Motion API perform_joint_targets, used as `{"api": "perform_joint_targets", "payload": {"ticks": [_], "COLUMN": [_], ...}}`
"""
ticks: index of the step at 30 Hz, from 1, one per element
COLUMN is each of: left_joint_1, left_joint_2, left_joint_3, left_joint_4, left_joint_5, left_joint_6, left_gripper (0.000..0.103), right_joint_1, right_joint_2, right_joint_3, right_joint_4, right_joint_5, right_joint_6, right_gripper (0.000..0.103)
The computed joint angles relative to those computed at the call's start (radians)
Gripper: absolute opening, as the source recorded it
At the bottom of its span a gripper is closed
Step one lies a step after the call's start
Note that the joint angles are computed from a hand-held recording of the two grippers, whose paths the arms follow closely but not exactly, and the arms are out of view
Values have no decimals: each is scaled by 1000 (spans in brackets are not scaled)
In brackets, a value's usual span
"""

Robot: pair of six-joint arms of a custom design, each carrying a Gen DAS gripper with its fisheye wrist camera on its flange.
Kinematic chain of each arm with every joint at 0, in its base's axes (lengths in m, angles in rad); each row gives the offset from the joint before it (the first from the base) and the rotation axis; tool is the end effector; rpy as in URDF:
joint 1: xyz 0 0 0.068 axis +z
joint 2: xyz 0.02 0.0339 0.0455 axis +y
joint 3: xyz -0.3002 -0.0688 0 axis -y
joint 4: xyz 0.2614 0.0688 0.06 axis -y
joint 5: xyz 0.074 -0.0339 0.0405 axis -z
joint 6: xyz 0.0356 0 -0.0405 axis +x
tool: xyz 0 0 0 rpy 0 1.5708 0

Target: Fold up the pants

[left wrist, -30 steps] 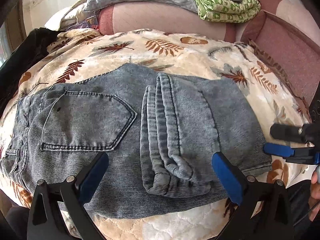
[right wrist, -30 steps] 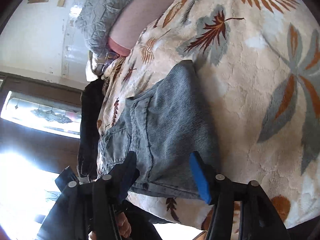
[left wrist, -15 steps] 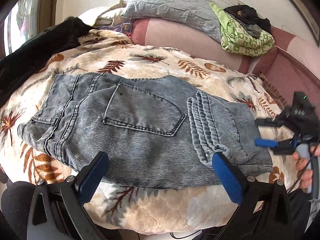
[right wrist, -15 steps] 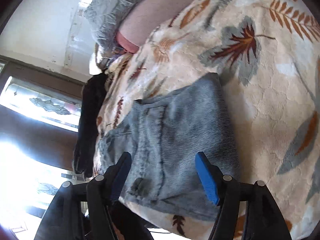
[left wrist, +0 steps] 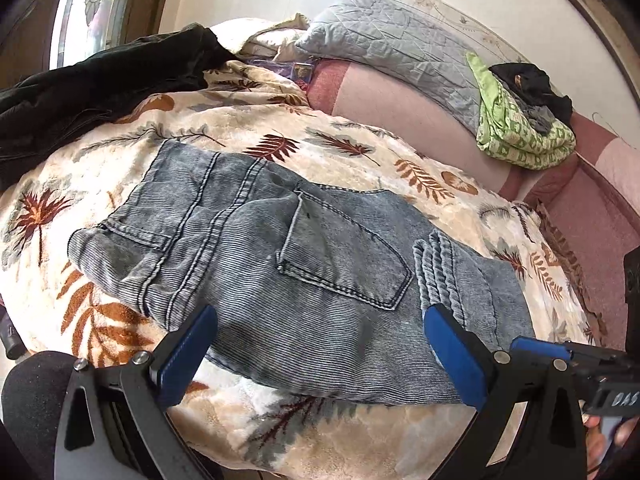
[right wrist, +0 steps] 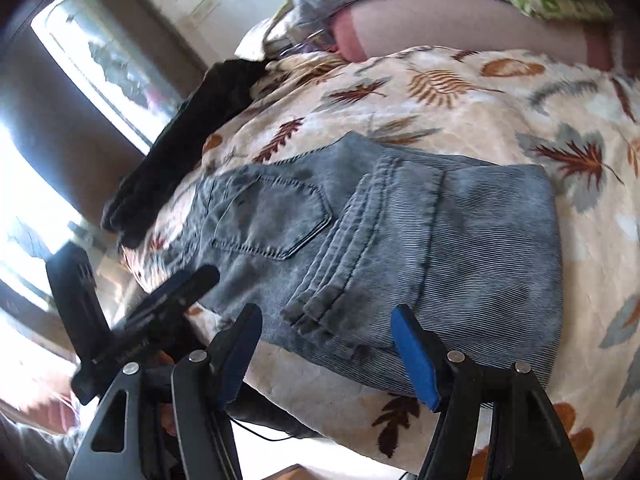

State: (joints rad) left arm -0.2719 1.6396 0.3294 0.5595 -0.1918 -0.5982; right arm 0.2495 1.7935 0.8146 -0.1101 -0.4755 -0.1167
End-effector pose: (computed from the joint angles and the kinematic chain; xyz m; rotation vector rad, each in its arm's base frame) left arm 0.2384 -0.0594 0.1016 -0.4711 2.2663 -0.2220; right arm 0.3166 0.0975 0.1292 -0.6294 2.5435 0.6751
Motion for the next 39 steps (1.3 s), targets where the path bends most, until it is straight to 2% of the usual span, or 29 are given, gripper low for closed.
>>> {"api": "perform_joint_targets", "payload": {"ticks": [2,7,9,10,14,17,20,23,24,25,26,27,28,29,30,33,36,38,39], "left_joint_1": [16,7,9,11,16,10,9,1,-6,-15,-24,-29,-29,-33,-46,-106,-173,-203,-221], "left_joint_2": [2,4,7,11,11,-5,-3,3,1,-3,-6,-9,-17,-25,-37,-63,-37,39,97], "left_joint_3": [-14,-21,-24,-22,-27,-37,-32,-22,-20,-21,-20,-11,1,11,22,74,158,241,307], "left_joint_4": [19,31,40,40,48,59,54,42,36,36,34,20,1,-10,-22,-68,-105,-146,-221], "left_joint_5": [19,9,11,15,21,-4,-16,-17,-25,-36,-51,-55,-42,-31,-36,-43,-55,-30,-41], "left_joint_6": [-5,7,10,8,10,14,6,4,8,14,16,13,12,12,12,44,77,112,131], "left_gripper": [103,103,103,103,103,103,103,103,103,103,103,103,103,103,103,103,103,103,103], "right_joint_1": [56,99,101,102,80,45,49,54,38,24,7,-13,-36,-61,-98,-250,-373,-397,-407], "right_joint_2": [18,44,47,55,63,-3,-21,148,154,144,132,113,92,69,48,68,215,325,356], "right_joint_3": [-13,-22,-16,-7,-2,-25,-24,56,29,18,13,0,-15,-28,-44,-29,50,110,121], "right_joint_4": [49,108,99,85,86,85,52,-48,17,26,22,33,44,57,80,97,50,-24,-29], "right_joint_5": [100,196,205,211,161,82,49,5,-37,-68,-106,-151,-179,-198,-225,-363,-502,-512,-532], "right_joint_6": [-8,-23,-24,-33,-22,12,-14,-58,-47,-34,-22,-7,7,20,39,123,196,199,207], "right_gripper": [43,32,21,20,12,12,12,18,18,19,26,40,48,60,63,63,63,63,63]}}
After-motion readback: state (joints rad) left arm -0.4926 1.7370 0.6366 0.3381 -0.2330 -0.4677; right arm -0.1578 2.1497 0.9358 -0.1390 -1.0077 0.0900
